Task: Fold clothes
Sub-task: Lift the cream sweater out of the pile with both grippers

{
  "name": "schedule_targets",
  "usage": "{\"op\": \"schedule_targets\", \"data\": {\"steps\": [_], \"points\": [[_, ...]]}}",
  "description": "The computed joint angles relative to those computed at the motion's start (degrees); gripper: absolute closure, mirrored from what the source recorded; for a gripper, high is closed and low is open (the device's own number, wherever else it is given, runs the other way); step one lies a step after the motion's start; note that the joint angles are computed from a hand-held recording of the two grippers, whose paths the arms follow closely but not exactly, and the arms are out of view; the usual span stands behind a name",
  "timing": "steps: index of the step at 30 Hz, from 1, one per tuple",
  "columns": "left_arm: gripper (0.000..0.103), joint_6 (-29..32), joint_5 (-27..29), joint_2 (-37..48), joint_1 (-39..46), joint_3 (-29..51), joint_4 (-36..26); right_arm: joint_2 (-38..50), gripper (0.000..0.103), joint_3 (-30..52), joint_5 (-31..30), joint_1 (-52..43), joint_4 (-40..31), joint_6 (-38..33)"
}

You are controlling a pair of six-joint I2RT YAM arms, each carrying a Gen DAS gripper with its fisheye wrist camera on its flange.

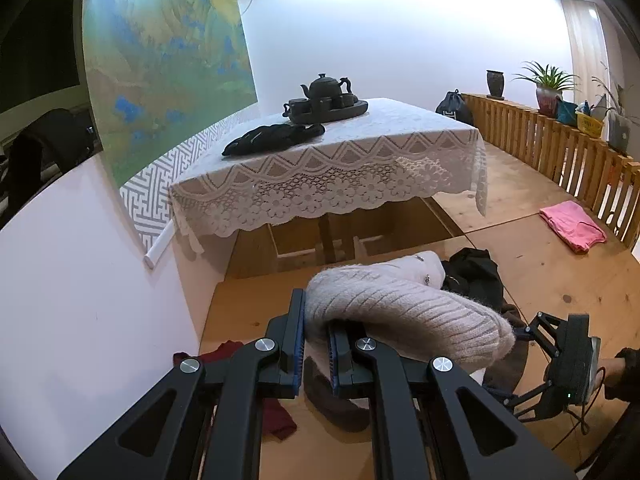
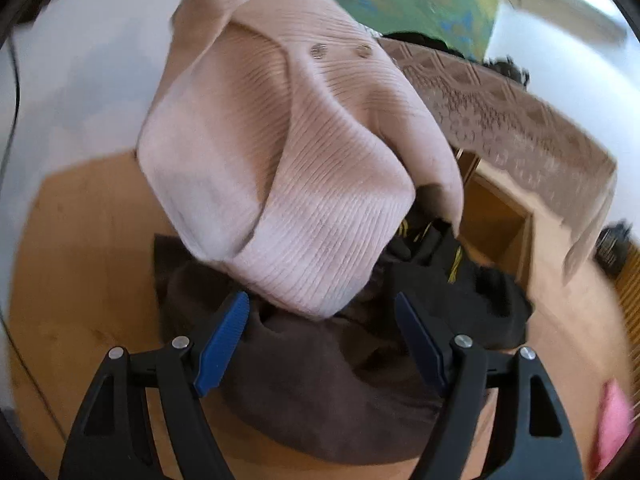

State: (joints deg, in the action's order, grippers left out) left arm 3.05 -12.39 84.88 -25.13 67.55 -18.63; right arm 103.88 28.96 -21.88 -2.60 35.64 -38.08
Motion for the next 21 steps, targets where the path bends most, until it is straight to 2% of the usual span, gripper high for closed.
{"op": "schedule_targets", "data": {"steps": [2,5,7,10,11,12,13,15,21], "points": [[0.094,0.25,0.70,0.25,0.40,0.08,0.10,-0.21,0.028,-0.84,-0.38,0.74,1.17,-1.31],[0.094,0.25,1.49,0.26,0.89,0.10,0.38,-0.32,0.028,-0.79,3.01,3.64,1.99,-2.18],[0.094,0.07,2.04,-0.05,1.13,0.05,0.36,1.22,0.028,0.50,7.04,6.71,1.96,-2.88],[0.094,0.03,2.01,-0.29,1.07,-0.12,0.09,5.42,0.029,1.92,13.88,10.28,5.98,-4.25],[0.094,-0.08,1.97,-0.34,1.17,-0.35,0.27,5.56,0.039,2.51,14.43,10.65,5.54,-3.48],[0.094,-0.18,1.96,-0.40,1.28,-0.63,0.51,4.55,0.055,4.67,12.04,8.87,0.75,-0.90],[0.094,-0.41,2.05,-0.42,1.47,-1.04,1.05,3.71,0.095,7.22,9.32,6.91,-4.48,1.83],[0.094,-1.16,2.07,-0.34,1.76,-1.69,2.18,2.45,0.096,12.37,2.74,2.41,-13.74,6.95],[0.094,-3.21,-0.33,-1.24,-0.82,0.25,3.76,-8.50,0.097,20.66,-5.61,-9.69,-25.83,13.70]]}}
